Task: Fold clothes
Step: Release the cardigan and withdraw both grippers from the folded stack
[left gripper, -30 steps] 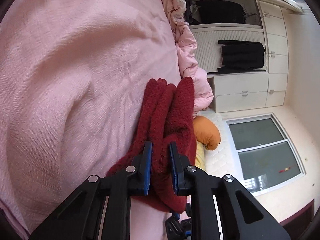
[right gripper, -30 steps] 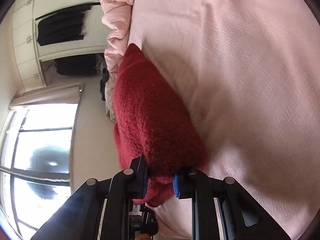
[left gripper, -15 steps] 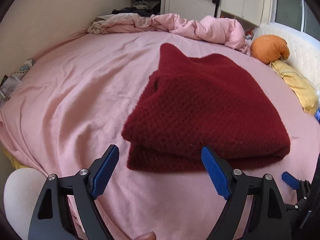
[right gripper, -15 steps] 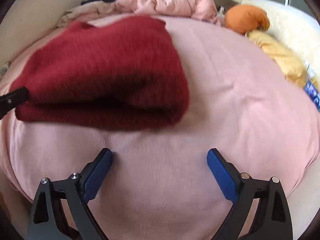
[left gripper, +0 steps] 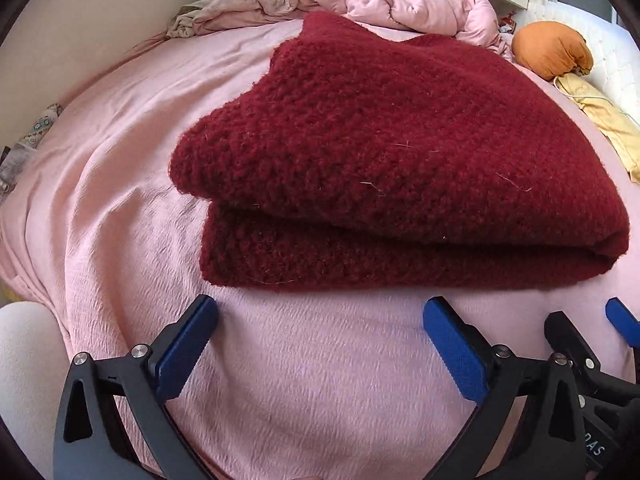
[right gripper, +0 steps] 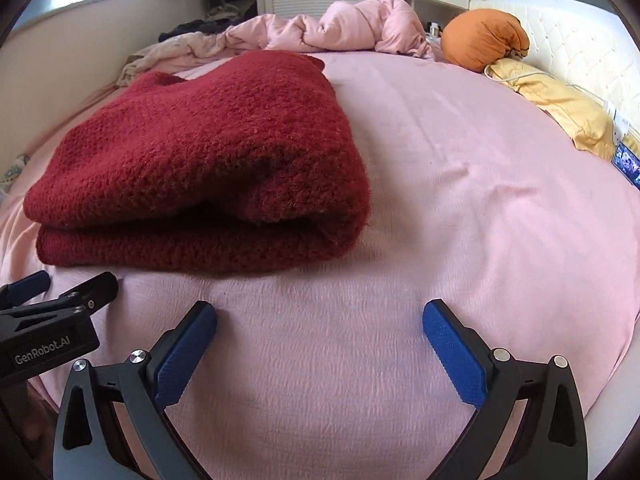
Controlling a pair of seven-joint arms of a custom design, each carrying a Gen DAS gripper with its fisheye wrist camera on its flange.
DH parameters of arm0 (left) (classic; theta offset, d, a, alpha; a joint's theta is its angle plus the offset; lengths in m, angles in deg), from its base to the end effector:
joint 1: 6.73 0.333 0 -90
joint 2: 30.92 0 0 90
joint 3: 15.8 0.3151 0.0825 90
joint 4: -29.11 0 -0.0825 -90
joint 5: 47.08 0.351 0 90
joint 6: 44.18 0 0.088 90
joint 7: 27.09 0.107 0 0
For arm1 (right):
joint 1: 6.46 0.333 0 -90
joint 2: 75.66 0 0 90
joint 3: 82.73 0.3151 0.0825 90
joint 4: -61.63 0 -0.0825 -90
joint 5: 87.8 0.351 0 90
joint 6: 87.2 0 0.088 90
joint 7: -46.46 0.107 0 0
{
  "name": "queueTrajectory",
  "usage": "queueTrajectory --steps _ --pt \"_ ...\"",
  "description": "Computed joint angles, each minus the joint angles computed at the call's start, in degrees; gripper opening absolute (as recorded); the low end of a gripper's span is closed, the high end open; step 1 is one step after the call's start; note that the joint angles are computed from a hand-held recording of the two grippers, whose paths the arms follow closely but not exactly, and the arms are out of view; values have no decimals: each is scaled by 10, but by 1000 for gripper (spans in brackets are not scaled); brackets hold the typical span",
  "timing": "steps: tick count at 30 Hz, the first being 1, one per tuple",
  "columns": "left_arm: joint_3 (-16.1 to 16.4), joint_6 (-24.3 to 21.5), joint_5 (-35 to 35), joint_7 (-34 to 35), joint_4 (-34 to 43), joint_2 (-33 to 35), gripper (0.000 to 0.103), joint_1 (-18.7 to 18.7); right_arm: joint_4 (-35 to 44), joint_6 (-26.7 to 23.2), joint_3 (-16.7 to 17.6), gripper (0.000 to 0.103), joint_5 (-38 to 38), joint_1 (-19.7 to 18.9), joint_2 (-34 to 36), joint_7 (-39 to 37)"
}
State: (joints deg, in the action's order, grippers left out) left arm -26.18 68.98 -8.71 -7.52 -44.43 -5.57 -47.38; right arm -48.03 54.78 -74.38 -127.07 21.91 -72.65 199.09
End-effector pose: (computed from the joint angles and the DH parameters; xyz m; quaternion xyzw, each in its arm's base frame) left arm 0.4804 -0.4865 0.5419 -0.7301 0.6111 -0.1928 0.2374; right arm 0.4673 0.3492 0.5336 -0.6558 0.6657 -0.2434 0.2600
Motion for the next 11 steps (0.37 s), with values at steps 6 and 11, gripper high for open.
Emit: queueTrajectory --steps 6,11 --pt "-3 12 15 -21 -35 -22 103 0 5 -1 -1 103 0 1 3 2" --pt "-7 22 31 -40 -57 -33 103 3 8 -1 -2 103 2 1 5 -1"
